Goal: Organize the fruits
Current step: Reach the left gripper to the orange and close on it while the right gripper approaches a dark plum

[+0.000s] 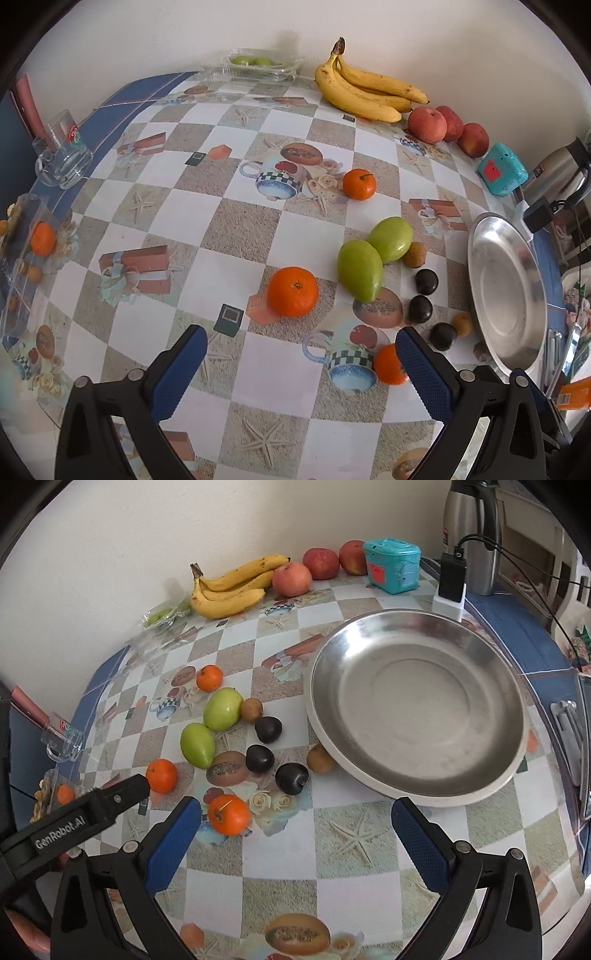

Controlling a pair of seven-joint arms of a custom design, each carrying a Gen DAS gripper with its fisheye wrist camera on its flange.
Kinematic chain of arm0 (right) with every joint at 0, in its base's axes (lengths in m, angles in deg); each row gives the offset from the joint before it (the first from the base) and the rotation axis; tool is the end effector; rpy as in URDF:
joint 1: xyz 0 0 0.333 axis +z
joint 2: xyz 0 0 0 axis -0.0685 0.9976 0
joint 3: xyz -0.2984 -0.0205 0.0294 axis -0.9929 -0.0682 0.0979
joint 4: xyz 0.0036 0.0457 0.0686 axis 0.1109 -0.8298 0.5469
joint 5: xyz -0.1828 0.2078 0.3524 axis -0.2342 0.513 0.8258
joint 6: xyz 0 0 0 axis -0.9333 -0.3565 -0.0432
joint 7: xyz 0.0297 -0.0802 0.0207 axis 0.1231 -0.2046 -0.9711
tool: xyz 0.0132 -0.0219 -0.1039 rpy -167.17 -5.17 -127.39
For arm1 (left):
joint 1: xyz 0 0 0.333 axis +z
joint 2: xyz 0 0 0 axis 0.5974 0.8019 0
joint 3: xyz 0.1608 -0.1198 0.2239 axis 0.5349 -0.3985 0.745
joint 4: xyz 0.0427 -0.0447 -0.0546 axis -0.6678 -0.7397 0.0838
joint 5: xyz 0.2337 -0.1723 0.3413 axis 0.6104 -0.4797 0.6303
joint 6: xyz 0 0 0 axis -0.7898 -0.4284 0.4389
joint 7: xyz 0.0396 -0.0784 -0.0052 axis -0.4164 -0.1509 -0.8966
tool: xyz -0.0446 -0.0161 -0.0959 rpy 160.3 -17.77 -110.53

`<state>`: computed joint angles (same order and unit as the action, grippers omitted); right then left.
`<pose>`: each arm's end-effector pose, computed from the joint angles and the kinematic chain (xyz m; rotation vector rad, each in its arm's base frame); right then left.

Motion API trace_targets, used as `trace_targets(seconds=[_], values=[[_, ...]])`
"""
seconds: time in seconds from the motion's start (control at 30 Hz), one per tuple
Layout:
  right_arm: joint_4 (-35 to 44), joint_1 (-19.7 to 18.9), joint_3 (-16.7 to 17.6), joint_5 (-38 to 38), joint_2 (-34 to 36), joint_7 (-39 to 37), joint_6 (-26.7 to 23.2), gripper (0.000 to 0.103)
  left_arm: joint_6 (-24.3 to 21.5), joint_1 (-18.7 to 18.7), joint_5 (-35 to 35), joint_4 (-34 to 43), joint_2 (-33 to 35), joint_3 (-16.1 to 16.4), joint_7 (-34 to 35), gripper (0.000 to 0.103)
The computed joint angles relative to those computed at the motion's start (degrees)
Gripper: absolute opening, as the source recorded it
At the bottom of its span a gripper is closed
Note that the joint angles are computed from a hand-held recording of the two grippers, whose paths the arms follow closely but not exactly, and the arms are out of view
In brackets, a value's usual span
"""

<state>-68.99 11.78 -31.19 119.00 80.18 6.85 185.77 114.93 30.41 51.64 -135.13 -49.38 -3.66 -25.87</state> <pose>0.5158 0.1282 0.2981 -1.9760 1.7083 -0.1666 0.4938 -0.1667 0.3031 -2.4219 1.4739 -0.4529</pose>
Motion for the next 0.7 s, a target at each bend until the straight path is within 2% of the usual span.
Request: trace_targets(seconds=[0.1,0.2,0.4,0.53,0.7], values=[[1.33,-0.16,0.07,-0.25,1.98,0.15,-0.43,0.097,1.24,-0.58,-4.15,0.64,1.53,0.92,3.72,0.103],[2.67,-0.74,0.38,-1.85,3.64,1.94,-1.73,0.092,-1.61,-0.97,-5.13,2.39,3.02,0.61,5.64,0.103],[4.11,-1.36,0.91,-5.42,5.6,4.84,-2.26,0.079,0.77,-1.59,-11.88,2.19,4.15,1.0,8.83,0.101],[4.36,-1.86,0.93,-6.84,5.99,7.12,-2.62,0.069,2.91,-2.53,-18.56,1.92,4.54,1.13,14.4,0.093],[3.41,-2.46,0.53,-9.02,4.77,10.9,-2.02,0.066,3.28,-3.35,-21.78,3.02,5.82,0.53,18.54,0.088]])
